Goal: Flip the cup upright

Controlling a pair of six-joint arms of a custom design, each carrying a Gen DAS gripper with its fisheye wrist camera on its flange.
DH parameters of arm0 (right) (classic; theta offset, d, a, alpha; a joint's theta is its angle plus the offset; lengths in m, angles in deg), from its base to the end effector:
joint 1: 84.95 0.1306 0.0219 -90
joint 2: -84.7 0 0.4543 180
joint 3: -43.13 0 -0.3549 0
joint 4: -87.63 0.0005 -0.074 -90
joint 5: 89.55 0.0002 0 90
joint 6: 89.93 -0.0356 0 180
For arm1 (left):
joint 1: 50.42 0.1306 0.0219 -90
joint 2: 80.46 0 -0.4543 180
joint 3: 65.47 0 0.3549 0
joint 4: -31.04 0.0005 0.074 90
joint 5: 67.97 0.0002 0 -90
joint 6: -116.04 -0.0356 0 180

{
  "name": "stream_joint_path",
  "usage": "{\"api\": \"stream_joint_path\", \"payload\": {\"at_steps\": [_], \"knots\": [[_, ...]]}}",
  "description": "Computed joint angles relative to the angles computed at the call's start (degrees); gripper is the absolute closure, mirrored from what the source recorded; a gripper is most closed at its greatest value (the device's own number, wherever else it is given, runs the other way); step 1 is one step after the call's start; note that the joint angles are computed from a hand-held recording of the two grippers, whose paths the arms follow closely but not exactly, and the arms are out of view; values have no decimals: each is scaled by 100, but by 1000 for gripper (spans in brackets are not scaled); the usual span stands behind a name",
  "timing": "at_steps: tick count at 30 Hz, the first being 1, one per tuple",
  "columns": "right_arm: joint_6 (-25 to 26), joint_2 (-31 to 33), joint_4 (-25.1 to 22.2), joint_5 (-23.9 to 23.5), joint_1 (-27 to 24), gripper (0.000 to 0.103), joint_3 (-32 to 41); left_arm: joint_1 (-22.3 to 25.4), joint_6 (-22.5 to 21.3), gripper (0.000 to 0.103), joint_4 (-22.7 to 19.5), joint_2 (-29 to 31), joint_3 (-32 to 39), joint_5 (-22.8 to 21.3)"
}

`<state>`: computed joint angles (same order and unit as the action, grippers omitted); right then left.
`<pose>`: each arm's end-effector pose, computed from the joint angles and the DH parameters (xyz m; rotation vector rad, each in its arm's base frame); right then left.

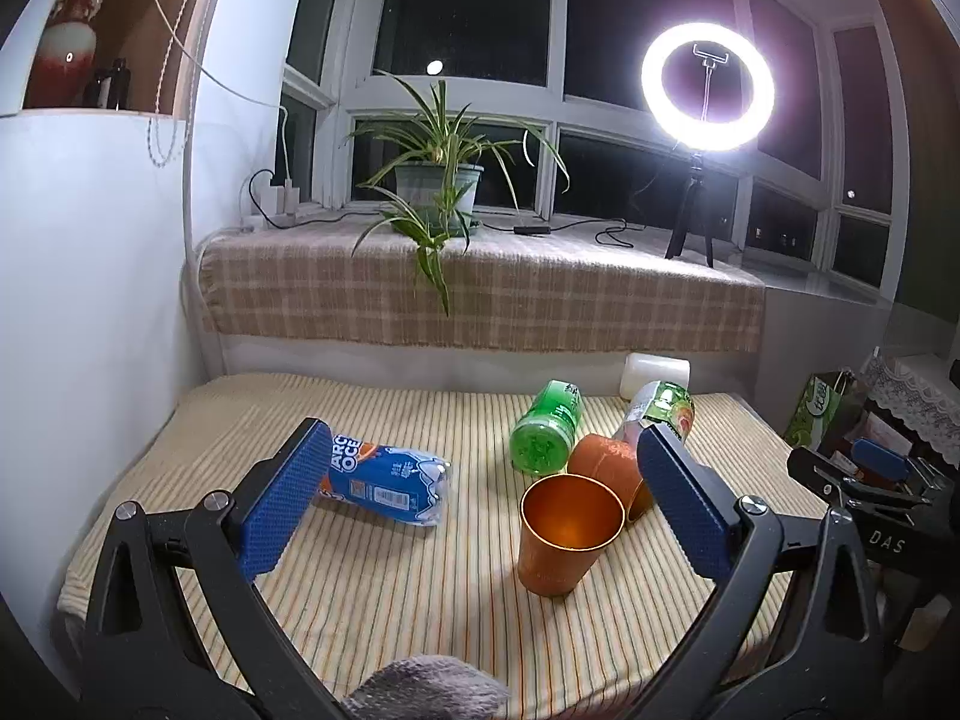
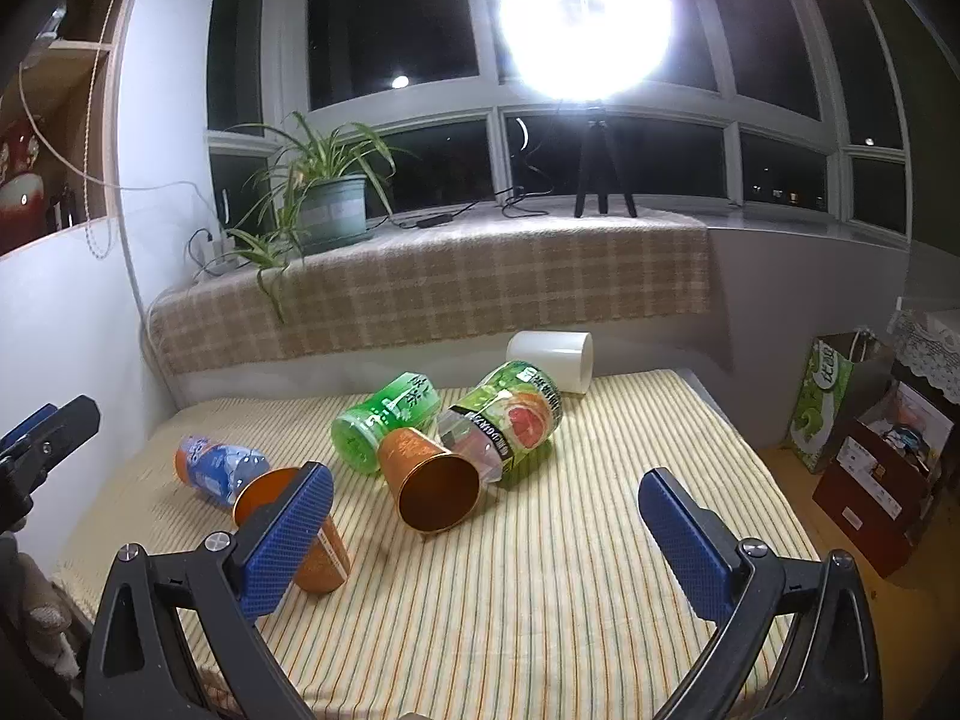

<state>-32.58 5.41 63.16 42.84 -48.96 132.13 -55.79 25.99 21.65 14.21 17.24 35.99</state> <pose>0.4470 0.2944 0.4456 0.3326 1.9951 -0.0677 0.5040 -0.0565 0.4701 0.2533 1.9269 -0.2982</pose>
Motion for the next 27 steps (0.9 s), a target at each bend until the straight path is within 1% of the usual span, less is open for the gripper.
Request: {"api": "stream_joint_path", "payload": {"at_steps": [4, 12, 27], "knots": [[-28, -27, 100, 141, 25, 0, -62, -29, -27, 0, 52, -52, -47, -71], [19, -33, 198, 234, 32, 0, -88, -71, -116, 0, 140, -123, -123, -166], [75, -10, 205, 156, 21, 0, -75, -70, -114, 0, 137, -124, -126, -159]]}}
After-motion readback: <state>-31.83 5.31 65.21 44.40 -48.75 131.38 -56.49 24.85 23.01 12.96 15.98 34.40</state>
